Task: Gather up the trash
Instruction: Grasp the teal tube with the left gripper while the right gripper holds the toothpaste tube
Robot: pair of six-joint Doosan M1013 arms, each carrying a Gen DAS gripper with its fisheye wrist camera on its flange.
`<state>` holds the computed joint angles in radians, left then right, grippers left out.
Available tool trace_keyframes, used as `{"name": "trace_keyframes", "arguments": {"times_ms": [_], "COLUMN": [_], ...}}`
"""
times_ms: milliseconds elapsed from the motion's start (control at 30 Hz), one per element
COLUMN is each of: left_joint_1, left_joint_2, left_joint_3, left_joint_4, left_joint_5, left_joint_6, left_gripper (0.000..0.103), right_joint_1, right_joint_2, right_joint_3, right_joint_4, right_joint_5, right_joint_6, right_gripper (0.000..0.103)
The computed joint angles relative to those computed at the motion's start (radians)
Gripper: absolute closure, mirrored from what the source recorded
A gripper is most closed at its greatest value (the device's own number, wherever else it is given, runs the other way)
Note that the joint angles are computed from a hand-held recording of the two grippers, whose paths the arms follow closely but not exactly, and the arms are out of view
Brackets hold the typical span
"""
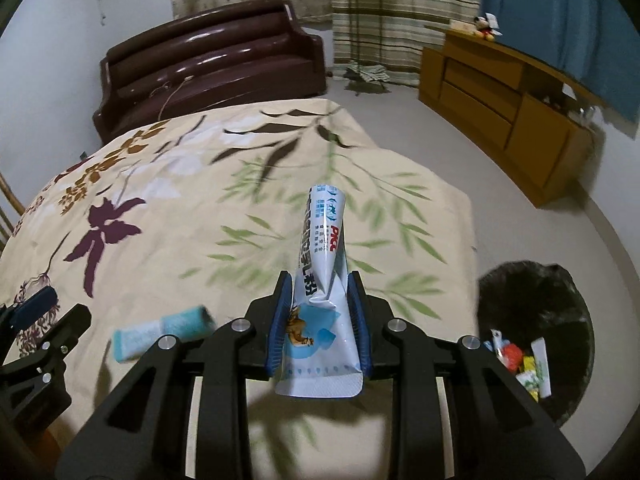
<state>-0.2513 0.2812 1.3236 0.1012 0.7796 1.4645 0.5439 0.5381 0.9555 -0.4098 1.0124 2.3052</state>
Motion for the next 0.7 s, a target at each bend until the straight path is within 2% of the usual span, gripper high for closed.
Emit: {"name": "trace_keyframes", "arguments": {"times_ms": [467, 700], "left_joint_1": [-0.050, -0.049], "left_joint_2": [0.034, 0.072], "left_joint_3": [-0.041, -0.087], "left_joint_4": [-0.023, -0.066], "left_joint_5": [0.047, 0.121], "left_joint_6": [0.089, 0.128], "left_gripper": [0.039, 0.039], "right_joint_1": [-0.019, -0.021], "right_joint_2": [-0.076, -0.080], "right_joint_3": [0.128, 0.134], "right_joint_4": [0.005, 0.009], "right_joint_5": [-0.064, -0.072], "right_joint_6": [0.063, 0.064], "right_gripper": [0.075, 0.075]}}
